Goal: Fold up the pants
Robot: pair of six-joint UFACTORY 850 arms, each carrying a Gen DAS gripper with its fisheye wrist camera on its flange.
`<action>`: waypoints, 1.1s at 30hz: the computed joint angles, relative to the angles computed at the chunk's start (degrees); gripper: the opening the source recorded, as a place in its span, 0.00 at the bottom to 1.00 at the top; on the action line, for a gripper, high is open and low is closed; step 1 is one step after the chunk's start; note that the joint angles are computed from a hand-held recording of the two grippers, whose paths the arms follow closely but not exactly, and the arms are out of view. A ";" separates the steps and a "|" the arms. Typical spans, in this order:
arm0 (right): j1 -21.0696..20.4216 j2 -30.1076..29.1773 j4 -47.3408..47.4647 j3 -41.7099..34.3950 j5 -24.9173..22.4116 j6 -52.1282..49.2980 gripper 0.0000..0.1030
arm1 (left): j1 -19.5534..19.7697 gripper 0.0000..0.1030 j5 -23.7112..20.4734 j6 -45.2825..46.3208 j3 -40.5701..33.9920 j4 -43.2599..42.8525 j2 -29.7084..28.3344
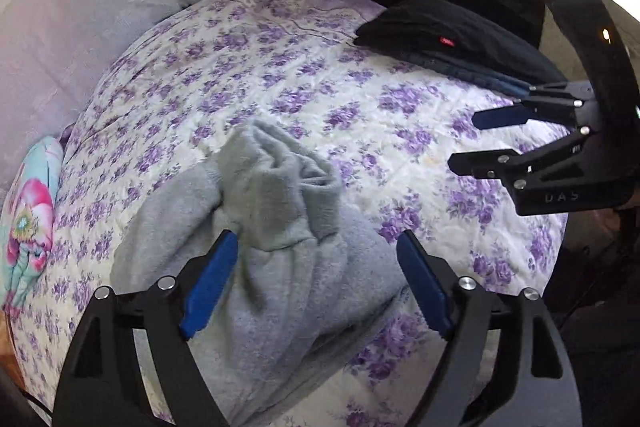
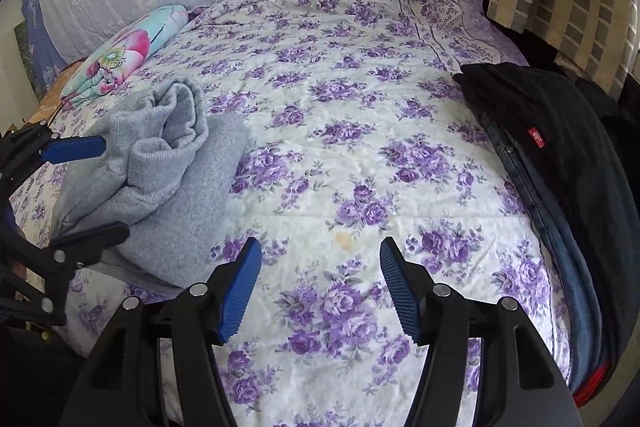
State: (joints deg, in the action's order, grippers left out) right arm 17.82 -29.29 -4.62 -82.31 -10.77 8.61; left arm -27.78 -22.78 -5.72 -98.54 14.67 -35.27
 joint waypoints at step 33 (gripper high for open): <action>2.59 -13.76 18.30 -21.86 -9.54 -18.12 0.81 | 4.62 0.83 2.01 -3.46 4.22 -4.62 0.36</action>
State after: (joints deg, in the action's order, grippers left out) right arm 20.41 -43.05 13.68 -104.17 -20.30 -9.51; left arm -23.16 -20.77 -9.18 -94.32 10.05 -34.91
